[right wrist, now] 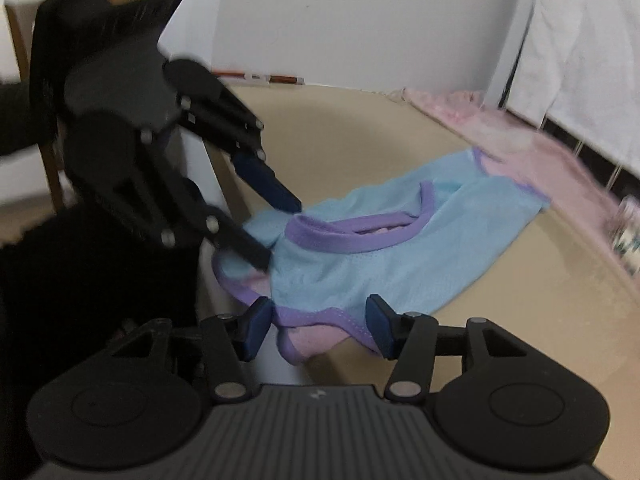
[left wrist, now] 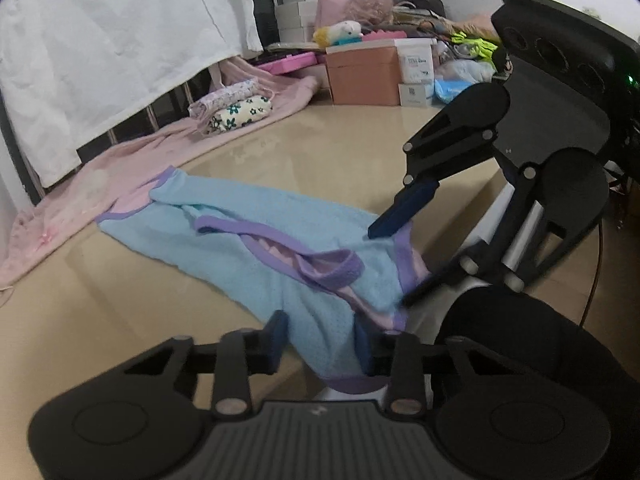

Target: Fold clothes

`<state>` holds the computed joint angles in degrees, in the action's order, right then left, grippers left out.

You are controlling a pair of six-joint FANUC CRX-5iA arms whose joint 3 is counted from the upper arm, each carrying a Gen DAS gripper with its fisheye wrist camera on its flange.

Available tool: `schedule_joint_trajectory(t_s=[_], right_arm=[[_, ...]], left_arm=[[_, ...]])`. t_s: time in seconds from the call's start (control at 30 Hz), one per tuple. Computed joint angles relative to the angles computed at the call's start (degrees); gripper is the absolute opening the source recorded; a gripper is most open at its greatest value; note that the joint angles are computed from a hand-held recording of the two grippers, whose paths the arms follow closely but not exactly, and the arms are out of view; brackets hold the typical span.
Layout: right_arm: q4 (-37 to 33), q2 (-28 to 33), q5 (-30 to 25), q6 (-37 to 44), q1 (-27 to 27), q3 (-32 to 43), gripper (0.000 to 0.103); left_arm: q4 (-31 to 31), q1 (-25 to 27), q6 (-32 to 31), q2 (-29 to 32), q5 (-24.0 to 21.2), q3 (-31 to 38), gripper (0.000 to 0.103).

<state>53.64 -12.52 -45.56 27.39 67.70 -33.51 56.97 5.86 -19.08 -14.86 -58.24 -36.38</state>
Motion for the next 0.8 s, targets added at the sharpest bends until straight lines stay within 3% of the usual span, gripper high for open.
schedule_joint_trajectory(t_s=[0.03,0.07,0.1,0.23,0.4,0.47,0.57,0.63,0.7,0.8], right_arm=[[0.3,0.2,-0.5,-1.2,0.3,0.2,0.027],[-0.2,-0.2,0.3,-2.3,0.2,0.4,0.01],[-0.8,-0.6,1.4,-3.3,0.1,0.4,0.007],[-1.4,1.4,0.2,-1.4,2.0,2.1,0.006],[-0.1,0.6,1.7,-0.5,2.7,2.6,0.006],[3.2,-1.2,4.6,-2.3,0.4,1.4,0.006],[4.4,-1.4,5.0,-0.3,-4.8,2.9,0.006],[2.2,-1.0,8.6,3.1,-9.9,4.7,0.006],[-1.3,0.6,12.5,6.8,-15.4,7.6,0.006],[-5.9,5.9,14.8,10.6,-22.4,13.3,0.006]], left_arm=[[-0.9,0.8,0.1,-0.1,-1.0,0.5,0.011],[-1.8,1.5,0.1,-0.2,-2.0,1.1,0.009],[-2.7,2.3,0.1,-0.3,-3.0,1.7,0.008],[-2.7,4.1,-5.1,-2.3,-1.8,-0.1,0.008],[-4.0,6.8,-2.8,0.6,-10.3,5.5,0.007],[-2.8,5.3,-1.4,3.3,-10.7,9.0,0.007],[-1.9,0.3,2.9,9.6,-7.5,17.0,0.007],[-2.1,-3.0,9.2,16.0,-6.3,24.8,0.007],[-0.5,-6.5,13.4,20.1,0.7,29.2,0.007],[-2.3,-10.0,20.1,25.6,7.4,35.2,0.017]])
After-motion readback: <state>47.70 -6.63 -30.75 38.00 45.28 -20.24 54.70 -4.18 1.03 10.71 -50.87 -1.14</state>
